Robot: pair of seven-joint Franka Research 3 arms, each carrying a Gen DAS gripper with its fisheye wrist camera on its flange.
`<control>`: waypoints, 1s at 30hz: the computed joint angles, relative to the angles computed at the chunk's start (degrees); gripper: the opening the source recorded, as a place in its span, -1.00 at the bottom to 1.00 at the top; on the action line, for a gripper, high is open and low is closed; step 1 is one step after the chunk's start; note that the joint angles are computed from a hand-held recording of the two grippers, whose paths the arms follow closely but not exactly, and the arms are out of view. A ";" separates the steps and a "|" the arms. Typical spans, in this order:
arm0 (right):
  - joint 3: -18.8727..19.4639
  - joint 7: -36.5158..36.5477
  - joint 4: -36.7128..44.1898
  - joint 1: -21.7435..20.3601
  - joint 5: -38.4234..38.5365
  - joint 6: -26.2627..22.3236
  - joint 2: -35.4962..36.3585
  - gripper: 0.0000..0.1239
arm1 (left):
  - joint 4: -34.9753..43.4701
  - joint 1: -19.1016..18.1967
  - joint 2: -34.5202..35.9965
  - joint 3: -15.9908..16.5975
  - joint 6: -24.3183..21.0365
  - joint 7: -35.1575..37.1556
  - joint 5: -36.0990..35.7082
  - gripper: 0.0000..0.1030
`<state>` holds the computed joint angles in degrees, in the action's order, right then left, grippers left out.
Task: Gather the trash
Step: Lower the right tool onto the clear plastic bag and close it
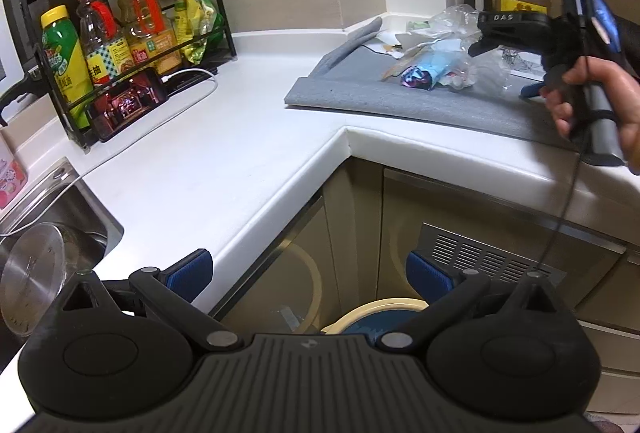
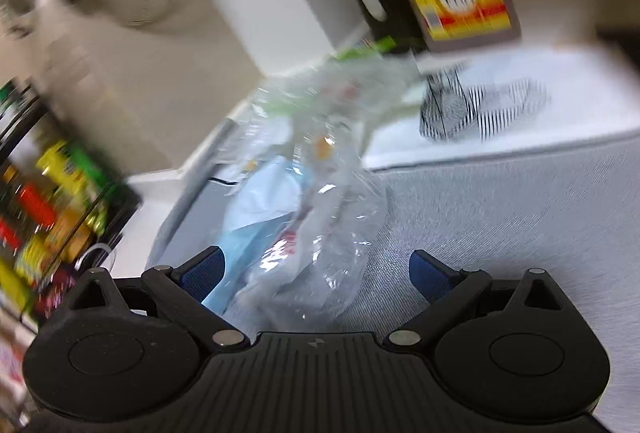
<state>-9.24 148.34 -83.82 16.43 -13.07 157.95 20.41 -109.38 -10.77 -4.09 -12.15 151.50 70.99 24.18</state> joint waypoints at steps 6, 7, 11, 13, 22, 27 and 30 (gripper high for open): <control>-0.92 -0.11 4.86 0.95 -0.91 -1.08 4.09 0.55 | 0.12 0.19 0.11 0.21 -0.45 0.01 -0.25 1.00; -0.29 -1.61 4.86 0.55 -0.40 -0.69 4.08 0.44 | 0.05 0.18 0.09 0.25 -0.33 0.17 -0.51 1.00; -2.24 -2.74 2.58 2.63 -3.58 2.04 2.78 -0.46 | -0.48 0.18 -0.16 0.22 0.08 0.25 -0.72 1.00; -3.27 -2.27 0.87 3.83 -6.13 2.68 1.31 -0.54 | -0.43 0.16 -0.11 0.15 -0.04 0.02 -0.64 1.00; -7.55 10.57 -13.60 7.72 -27.61 11.20 -11.40 -0.64 | -0.98 0.31 -0.25 0.17 0.94 -0.87 -0.43 1.00; -1.97 3.11 -23.09 2.55 -19.31 11.81 -18.23 -0.64 | 0.10 0.07 0.62 -0.02 1.01 -0.45 0.15 1.00; -0.07 4.12 -28.29 0.11 -20.17 11.91 -21.95 -0.64 | 1.99 -0.37 1.92 -0.28 0.68 0.19 0.43 1.00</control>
